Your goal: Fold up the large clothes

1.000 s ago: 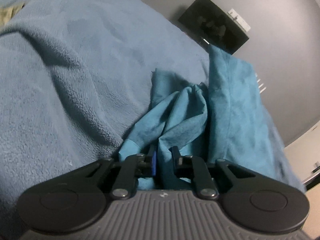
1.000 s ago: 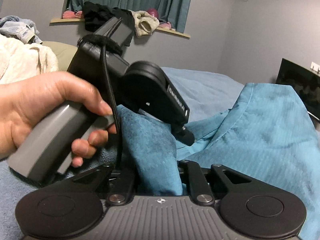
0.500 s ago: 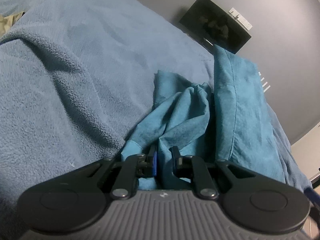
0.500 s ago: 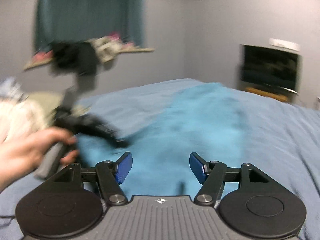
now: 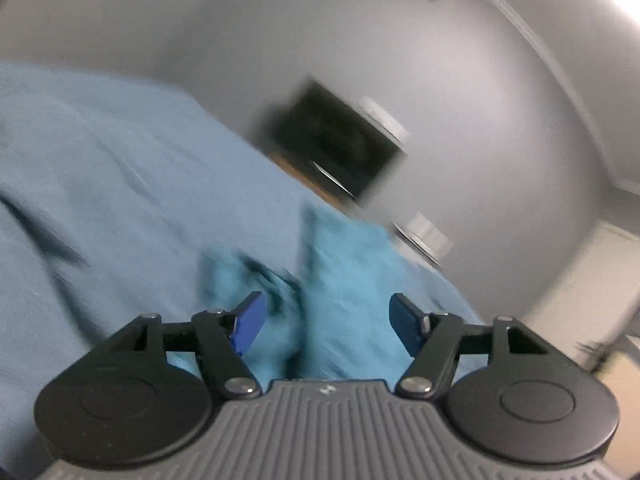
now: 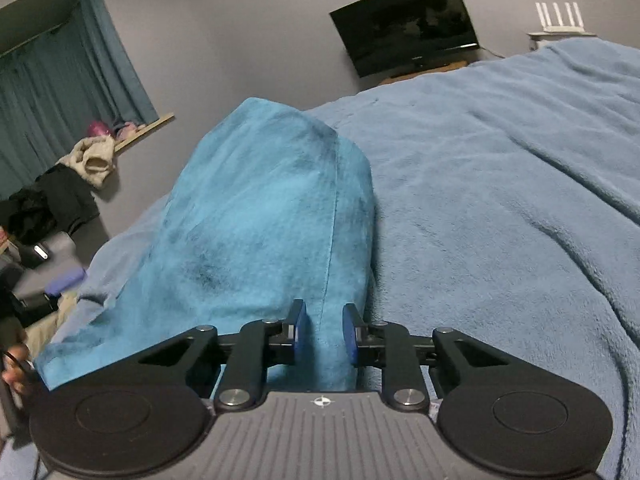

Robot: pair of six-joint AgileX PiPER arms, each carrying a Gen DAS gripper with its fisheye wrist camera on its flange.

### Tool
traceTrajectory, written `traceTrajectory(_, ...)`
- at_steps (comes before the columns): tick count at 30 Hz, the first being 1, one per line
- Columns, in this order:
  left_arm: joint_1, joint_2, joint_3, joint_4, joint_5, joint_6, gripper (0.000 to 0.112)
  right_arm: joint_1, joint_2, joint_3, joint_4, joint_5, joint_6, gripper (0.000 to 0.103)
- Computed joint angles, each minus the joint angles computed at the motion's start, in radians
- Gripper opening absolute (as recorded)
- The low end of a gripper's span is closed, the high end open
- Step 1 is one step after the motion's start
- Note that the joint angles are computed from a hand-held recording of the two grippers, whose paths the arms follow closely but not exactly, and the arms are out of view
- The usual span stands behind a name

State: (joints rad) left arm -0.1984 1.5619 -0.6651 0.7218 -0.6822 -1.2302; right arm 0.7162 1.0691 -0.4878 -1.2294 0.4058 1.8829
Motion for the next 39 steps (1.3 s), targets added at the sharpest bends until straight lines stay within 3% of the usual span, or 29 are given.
traceTrajectory(5,-0.023,0.089,-0.129,0.379,0.115,-0.337,0.066,-0.005,0.022,0.011,-0.086,-0.020,0.082,0.023)
traceTrajectory(10,0.005,0.177,-0.211,0.656,0.081,-0.619,0.064,-0.016,0.039,0.005,-0.126,-0.040,0.089,0.023)
traceTrajectory(13,0.037,0.170,-0.174,0.603,-0.005,-0.548,0.019,-0.020,0.047,0.003,-0.163,-0.054,0.118,0.021)
traceTrajectory(14,0.044,0.147,-0.143,0.551,-0.022,-0.488,0.009,-0.016,0.062,-0.006,-0.179,-0.052,0.125,0.015)
traceTrajectory(15,0.050,0.122,-0.116,0.508,-0.041,-0.444,0.007,0.005,0.085,-0.028,-0.160,-0.025,0.093,0.015)
traceTrajectory(17,0.062,0.073,-0.071,0.482,-0.047,-0.391,0.006,0.034,0.129,-0.065,-0.183,-0.008,0.063,0.006)
traceTrajectory(20,0.041,0.052,-0.054,0.507,0.060,-0.399,0.006,0.066,0.203,-0.115,-0.263,-0.008,0.080,0.004)
traceTrajectory(23,-0.026,0.041,-0.074,0.596,0.237,-0.494,0.006,0.055,0.250,-0.138,-0.340,-0.056,0.110,0.005)
traceTrajectory(25,-0.086,0.039,-0.098,0.650,0.339,-0.536,0.006,0.036,0.234,-0.138,-0.418,-0.100,0.146,0.012)
traceTrajectory(26,-0.089,0.032,-0.095,0.685,0.354,-0.559,0.006,0.025,0.217,-0.135,-0.481,-0.111,0.197,0.019)
traceTrajectory(27,-0.098,0.035,-0.097,0.690,0.365,-0.565,0.006,0.027,0.211,-0.140,-0.505,-0.082,0.209,0.032)
traceTrajectory(28,-0.098,0.039,-0.098,0.689,0.365,-0.568,0.006,0.035,0.217,-0.156,-0.493,-0.022,0.181,0.038)
traceTrajectory(32,-0.094,0.051,-0.106,0.679,0.358,-0.572,0.006,-0.066,0.324,-0.317,-0.316,0.029,-0.066,0.039)
traceTrajectory(36,-0.100,0.048,-0.111,0.677,0.368,-0.579,0.006,-0.154,0.496,-0.504,-0.209,-0.029,-0.236,0.038)
traceTrajectory(39,-0.111,0.038,-0.123,0.733,0.394,-0.655,0.006,-0.151,0.649,-0.680,-0.122,0.007,-0.369,0.040)
